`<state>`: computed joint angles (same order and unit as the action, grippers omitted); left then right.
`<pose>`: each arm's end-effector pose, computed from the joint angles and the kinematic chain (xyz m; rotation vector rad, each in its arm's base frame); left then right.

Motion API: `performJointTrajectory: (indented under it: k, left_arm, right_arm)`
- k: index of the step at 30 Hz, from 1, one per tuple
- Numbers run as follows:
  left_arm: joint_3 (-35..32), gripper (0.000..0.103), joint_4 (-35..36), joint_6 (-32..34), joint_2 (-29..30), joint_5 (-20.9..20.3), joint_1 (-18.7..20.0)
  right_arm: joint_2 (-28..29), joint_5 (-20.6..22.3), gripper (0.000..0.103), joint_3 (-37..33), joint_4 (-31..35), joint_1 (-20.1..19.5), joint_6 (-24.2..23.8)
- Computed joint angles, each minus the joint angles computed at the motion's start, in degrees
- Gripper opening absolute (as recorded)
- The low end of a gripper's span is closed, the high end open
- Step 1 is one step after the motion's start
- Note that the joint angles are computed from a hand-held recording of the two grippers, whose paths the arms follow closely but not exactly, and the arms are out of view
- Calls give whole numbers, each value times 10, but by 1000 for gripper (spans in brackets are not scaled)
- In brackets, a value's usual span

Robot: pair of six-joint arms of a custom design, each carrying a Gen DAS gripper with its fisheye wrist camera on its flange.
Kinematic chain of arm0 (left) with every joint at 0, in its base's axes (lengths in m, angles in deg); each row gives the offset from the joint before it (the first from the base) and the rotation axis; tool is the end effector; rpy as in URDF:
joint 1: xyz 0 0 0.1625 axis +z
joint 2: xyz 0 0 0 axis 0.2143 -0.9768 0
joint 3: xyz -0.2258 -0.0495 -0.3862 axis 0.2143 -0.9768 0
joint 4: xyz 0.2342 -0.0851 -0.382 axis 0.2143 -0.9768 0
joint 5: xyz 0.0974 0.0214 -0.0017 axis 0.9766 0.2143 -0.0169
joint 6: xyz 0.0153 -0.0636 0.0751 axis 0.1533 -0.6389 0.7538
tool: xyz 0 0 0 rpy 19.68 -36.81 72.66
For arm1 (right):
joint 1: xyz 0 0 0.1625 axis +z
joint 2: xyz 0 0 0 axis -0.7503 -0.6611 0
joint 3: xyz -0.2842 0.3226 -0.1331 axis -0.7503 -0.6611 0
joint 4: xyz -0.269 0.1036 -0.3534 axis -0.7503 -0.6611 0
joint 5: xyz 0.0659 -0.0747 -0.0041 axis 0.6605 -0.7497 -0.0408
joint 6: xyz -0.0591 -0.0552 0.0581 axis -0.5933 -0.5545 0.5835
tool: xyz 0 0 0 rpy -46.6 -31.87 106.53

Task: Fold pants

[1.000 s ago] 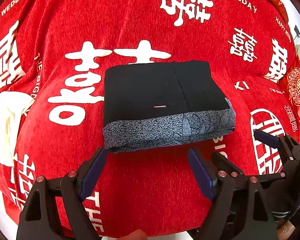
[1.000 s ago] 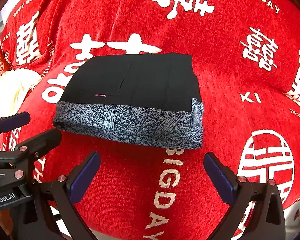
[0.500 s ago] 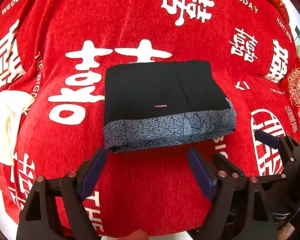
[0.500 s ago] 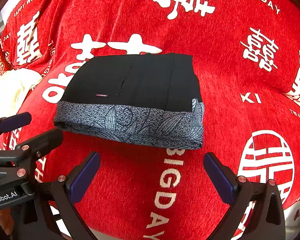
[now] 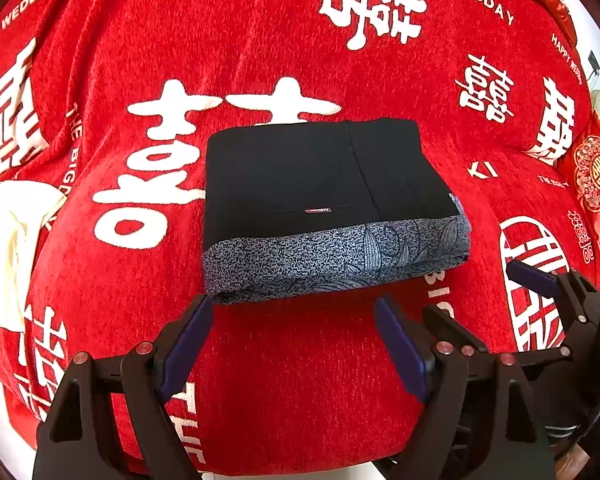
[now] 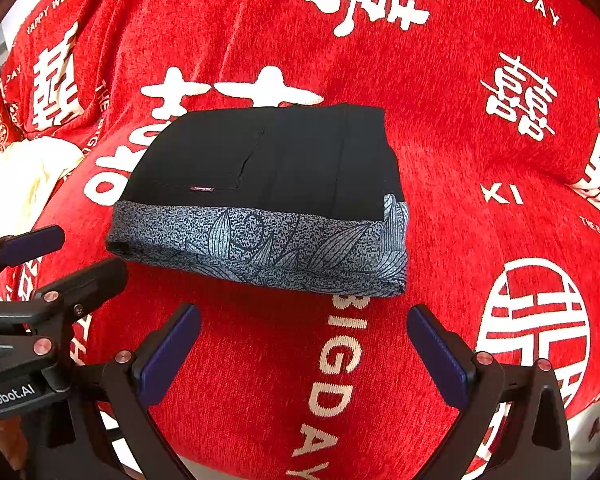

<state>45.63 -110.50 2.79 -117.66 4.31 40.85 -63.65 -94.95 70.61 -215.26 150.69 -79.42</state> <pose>-0.2179 -0.6324 0.1647 0.3230 2.3954 -0.5451 0.2018 -0.6166 0.0928 0.5571 -2.2705 0.5190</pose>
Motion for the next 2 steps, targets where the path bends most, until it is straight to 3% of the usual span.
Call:
performJointTrajectory:
  k: [2]
  left_arm:
    - [0,85,0,1,0,0,-1]
  right_arm:
    - [0,0,103,1,0,-1,1]
